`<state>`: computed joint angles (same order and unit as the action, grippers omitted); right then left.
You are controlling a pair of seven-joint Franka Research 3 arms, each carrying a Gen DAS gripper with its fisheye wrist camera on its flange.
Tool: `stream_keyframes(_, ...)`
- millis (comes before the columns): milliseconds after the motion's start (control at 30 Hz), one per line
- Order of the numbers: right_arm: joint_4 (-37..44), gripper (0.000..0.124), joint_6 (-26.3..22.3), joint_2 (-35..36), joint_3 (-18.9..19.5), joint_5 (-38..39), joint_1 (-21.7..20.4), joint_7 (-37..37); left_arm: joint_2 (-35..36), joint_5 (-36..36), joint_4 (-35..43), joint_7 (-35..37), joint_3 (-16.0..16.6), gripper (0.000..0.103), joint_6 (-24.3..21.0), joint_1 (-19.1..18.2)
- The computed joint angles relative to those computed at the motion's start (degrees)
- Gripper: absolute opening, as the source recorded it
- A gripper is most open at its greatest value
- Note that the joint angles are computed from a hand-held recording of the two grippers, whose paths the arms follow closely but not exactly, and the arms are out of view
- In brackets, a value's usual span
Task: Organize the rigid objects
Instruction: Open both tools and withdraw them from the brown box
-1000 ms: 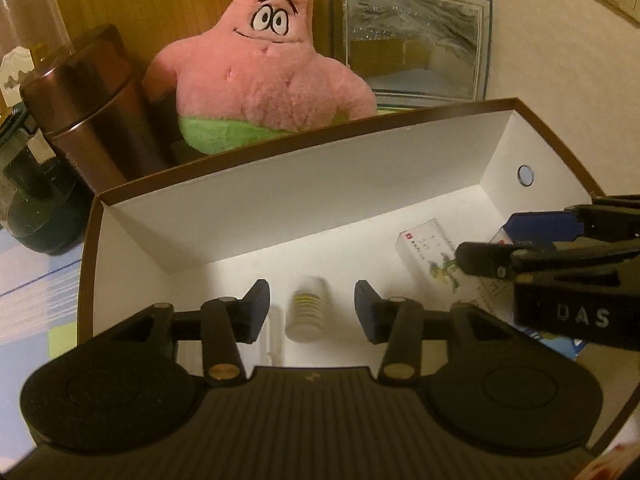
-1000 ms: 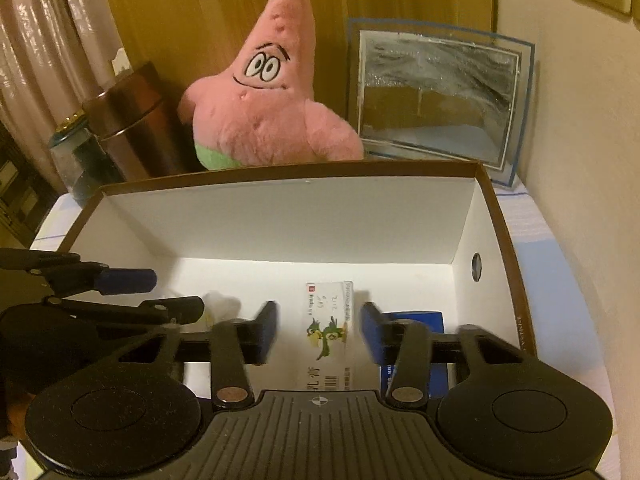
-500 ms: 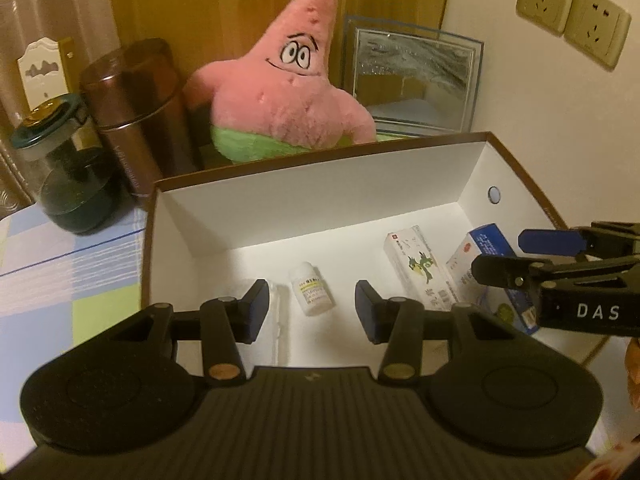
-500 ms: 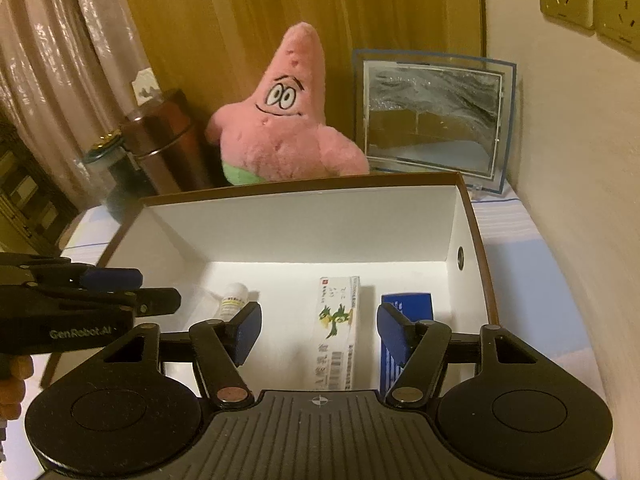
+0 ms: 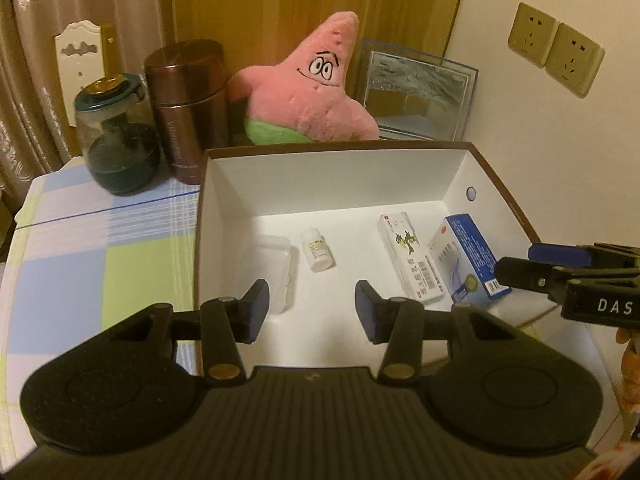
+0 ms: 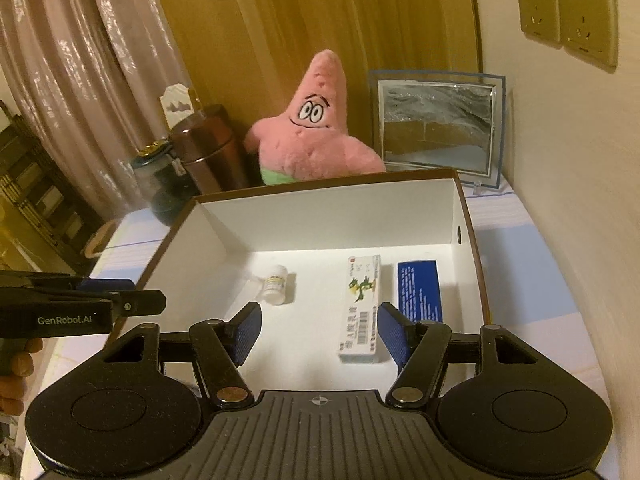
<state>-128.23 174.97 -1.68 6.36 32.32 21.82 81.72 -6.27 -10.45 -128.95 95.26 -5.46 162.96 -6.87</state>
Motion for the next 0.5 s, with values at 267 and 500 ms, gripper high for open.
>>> stream_keyframes(267,-4.8,0.064,0.5,-5.3,-0.4,2.8,2.1,-1.1,-7.6,-1.2,-6.9,-0.1,1.9,0.045,0.3,-1.8)
stream_keyframes(500,-8.6,0.064,0.0,-8.9,0.0,-0.1,2.5,2.2,-12.9,-0.8,-11.9,-1.6,3.9,0.045,0.3,-3.9)
